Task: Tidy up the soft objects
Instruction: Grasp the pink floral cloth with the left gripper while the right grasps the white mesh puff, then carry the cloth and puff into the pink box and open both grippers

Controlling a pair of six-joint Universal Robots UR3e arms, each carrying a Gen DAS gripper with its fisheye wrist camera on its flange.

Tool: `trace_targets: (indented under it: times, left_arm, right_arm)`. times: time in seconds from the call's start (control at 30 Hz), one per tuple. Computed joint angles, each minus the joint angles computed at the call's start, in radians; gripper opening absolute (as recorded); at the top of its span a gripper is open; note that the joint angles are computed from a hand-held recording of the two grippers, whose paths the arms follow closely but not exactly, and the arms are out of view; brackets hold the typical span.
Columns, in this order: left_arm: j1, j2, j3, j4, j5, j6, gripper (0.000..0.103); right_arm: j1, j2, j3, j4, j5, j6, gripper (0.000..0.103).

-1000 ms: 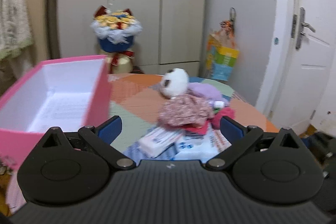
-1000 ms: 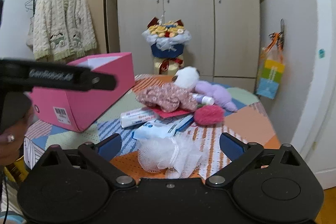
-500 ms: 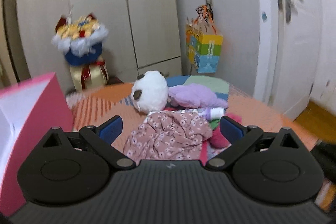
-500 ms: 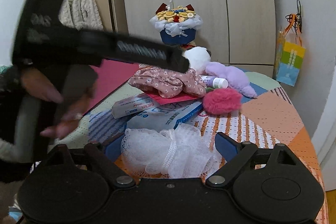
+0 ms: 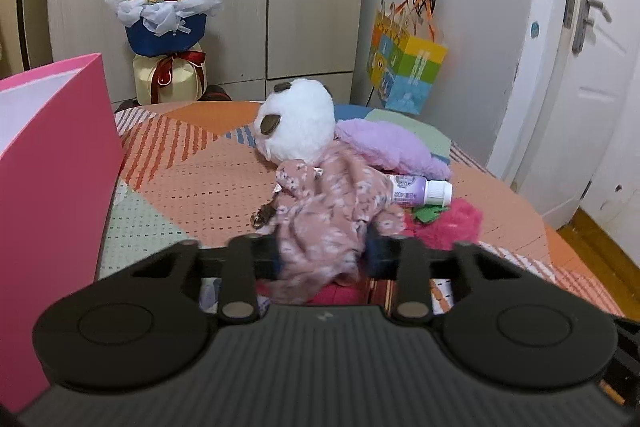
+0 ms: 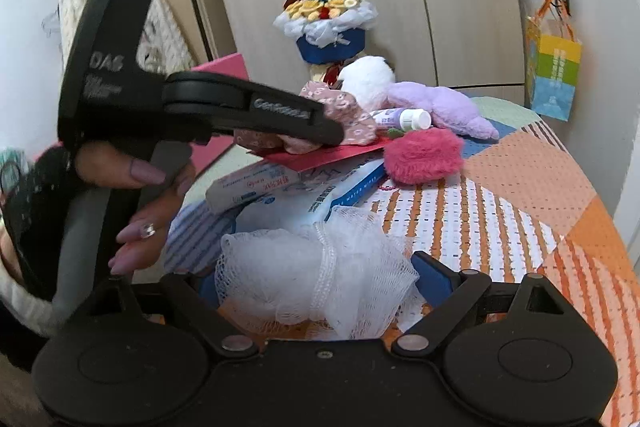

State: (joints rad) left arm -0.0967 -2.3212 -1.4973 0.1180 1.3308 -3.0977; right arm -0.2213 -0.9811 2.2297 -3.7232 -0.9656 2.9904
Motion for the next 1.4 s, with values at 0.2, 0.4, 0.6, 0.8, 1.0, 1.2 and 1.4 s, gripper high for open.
trace_targets:
  times: [0.2,0.4,0.6,0.8,1.0,1.2,1.4]
  left_arm:
    - [0.019,0.019,-0.108,0.160,-0.030,-0.037,0.018]
    - [0.043,0.078,-0.225,0.269,-0.058,-0.069,0.017]
    - [0.094,0.197,-0.405,0.328,-0.105,-0.050,0.017]
    - [0.192,0.349,-0.631,0.358,-0.215,-0.012,0.017]
    - [0.328,0.542,-0.844,0.261,-0.354,0.105,0.017]
    - [0.519,0.819,-0.972,-0.158,-0.502,0.321,0.017]
    - [0.711,1.128,-0.922,-0.853,-0.584,0.574,0.017]
  right_arm:
    - [-0.012,0.009,0.044,-0.077,0.011,-0.009,0.058]
    - [-0.003,-0.004,0.073,-0.120,-0.018,-0.025,0.048]
    - [0.007,-0.052,0.107,-0.131,-0.051,-0.022,0.048]
    - [0.033,-0.095,0.136,-0.113,-0.103,-0.024,0.049]
    - [0.040,-0.180,0.156,-0.001,-0.090,-0.044,0.049]
    - [0.050,-0.304,0.160,0.191,-0.032,-0.073,0.049]
    - [0.122,-0.416,0.098,0.437,-0.012,-0.098,0.049]
